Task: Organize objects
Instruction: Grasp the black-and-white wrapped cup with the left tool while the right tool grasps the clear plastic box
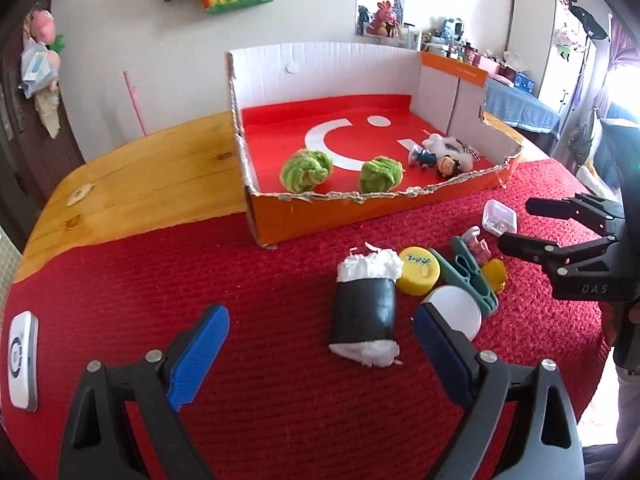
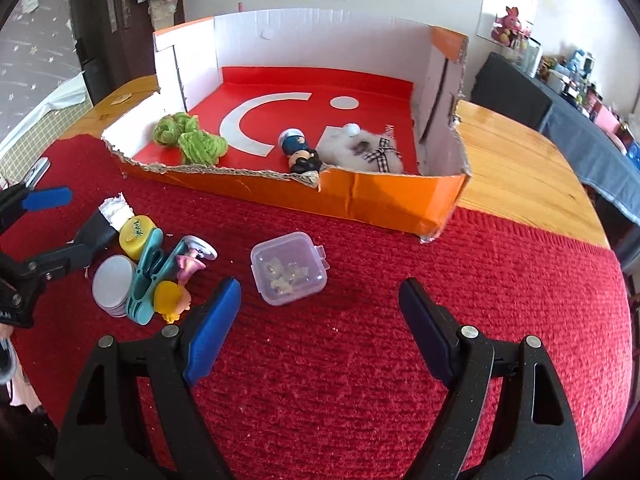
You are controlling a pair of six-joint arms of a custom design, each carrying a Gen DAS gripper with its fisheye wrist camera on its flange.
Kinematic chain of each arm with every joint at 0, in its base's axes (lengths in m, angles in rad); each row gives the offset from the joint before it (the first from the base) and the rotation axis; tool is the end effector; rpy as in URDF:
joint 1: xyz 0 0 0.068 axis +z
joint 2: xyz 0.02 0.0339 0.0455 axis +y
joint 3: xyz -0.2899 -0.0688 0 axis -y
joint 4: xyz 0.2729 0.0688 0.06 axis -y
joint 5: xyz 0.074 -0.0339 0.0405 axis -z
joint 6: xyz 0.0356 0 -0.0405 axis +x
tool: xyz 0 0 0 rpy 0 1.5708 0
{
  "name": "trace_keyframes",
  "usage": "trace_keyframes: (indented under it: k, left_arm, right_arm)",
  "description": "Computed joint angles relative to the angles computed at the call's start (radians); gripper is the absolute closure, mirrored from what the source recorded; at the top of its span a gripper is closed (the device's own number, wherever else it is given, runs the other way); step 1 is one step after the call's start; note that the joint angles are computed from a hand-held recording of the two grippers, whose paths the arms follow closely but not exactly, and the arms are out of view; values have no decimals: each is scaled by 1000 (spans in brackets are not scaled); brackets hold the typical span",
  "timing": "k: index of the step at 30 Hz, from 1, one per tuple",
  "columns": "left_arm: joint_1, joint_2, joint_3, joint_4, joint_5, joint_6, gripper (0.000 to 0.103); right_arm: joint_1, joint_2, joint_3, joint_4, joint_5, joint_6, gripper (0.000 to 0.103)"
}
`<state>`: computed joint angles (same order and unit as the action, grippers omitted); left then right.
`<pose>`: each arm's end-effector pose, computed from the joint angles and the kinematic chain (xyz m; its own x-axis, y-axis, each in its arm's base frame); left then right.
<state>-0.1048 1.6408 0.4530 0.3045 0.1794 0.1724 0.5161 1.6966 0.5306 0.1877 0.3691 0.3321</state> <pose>0.2650 -0.0343 0.0877 -0.7202 0.2455 -0.6489 0.3442 0.9385 -0.0270 0.2489 0.1264 0.0850 -0.7750 -0.0901 -0.6255 -0.0342 0.9943 -0.1009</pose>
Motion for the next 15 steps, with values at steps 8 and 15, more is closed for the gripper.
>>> trace_keyframes:
  k: [8,15]
  left_arm:
    - [7,55,59,-61,77,17,33]
    - [-14,58,48,-38,113,45,68]
  right_arm:
    - [-17,20,2,36,-42,-34,28]
    - [-13,27,0,67,-83,-69,61]
